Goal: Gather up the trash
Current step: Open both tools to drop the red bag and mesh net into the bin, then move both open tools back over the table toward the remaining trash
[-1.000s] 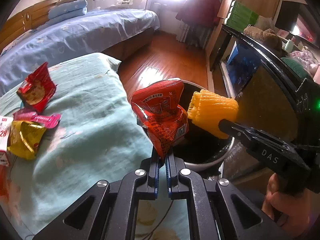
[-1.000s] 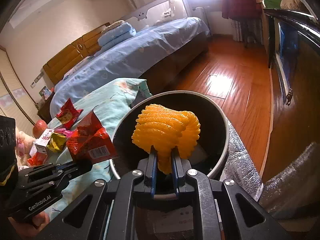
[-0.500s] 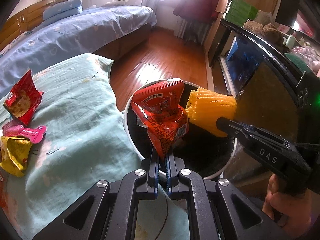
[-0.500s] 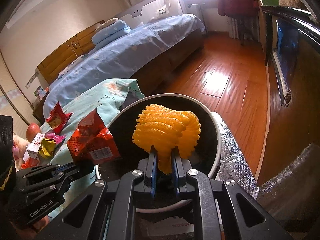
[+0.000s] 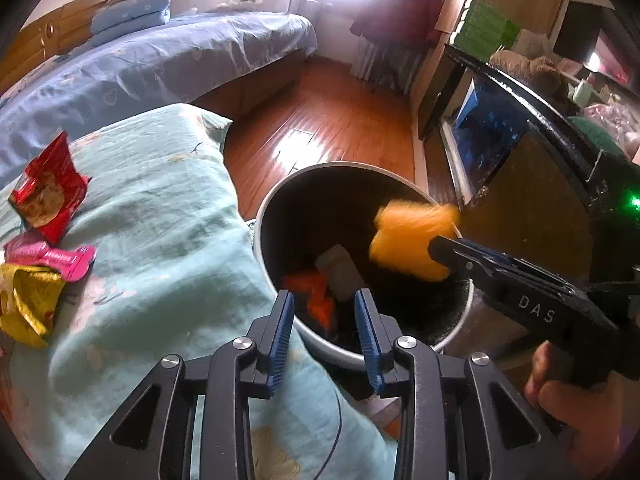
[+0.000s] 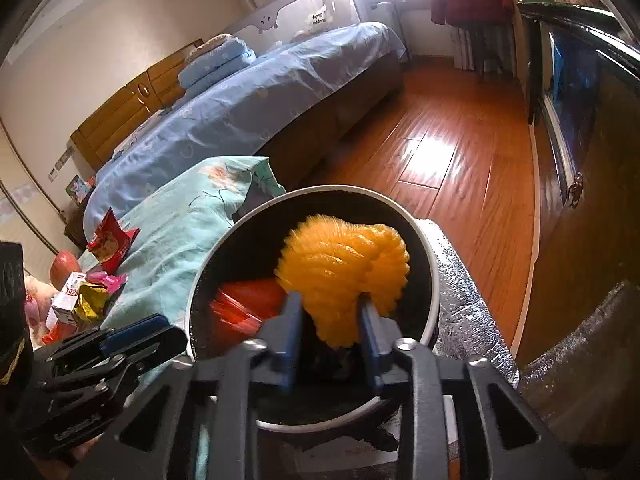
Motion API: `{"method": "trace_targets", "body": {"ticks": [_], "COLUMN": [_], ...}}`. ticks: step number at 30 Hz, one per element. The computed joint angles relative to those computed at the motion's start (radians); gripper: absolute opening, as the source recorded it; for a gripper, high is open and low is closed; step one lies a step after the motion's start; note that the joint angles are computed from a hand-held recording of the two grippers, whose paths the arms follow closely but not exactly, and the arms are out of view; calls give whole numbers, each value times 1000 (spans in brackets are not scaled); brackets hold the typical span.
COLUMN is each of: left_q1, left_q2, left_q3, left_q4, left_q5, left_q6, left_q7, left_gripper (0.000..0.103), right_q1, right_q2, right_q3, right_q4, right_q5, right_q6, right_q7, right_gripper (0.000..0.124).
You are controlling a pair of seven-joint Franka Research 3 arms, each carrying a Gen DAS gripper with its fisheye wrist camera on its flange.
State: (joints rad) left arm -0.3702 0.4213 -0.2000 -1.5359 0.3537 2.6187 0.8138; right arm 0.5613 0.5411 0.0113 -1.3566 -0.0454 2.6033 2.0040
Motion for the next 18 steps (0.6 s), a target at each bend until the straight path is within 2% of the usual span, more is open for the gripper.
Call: {"method": "trace_targets", "body": {"ticks": [1, 3, 5, 10, 14, 18], "left_q1": [-1, -4, -4, 2, 35, 82], "left_q2": [-19, -61, -115, -260, -374, -478], "left_q3": [5, 16, 27, 41, 19, -14], "left_q4": [-28, -89, -164, -355, -489, -606], "left_q5": [6, 26, 55, 180, 265, 284], "left_q6": [11, 40, 72, 111, 110, 108], "left_q7": [-14, -53, -108, -285, -422, -494], "left_gripper": [32, 38, 50, 51, 56, 56], "right_q1": [0, 3, 5, 23, 37, 44], "right_q2": [-5, -17, -30, -64, -73, -69], "right_q3": [0, -2, -1, 5, 29, 64], "right_q4": [-9, -26, -47, -102, -121, -120], "right_q5": [1, -1, -1, -8, 0, 37], "right_q6": [10, 23, 44, 106, 128, 131], "right_q7": [2, 8, 15, 26, 4, -44], "right_gripper": [48, 50, 57, 72, 74, 74]}}
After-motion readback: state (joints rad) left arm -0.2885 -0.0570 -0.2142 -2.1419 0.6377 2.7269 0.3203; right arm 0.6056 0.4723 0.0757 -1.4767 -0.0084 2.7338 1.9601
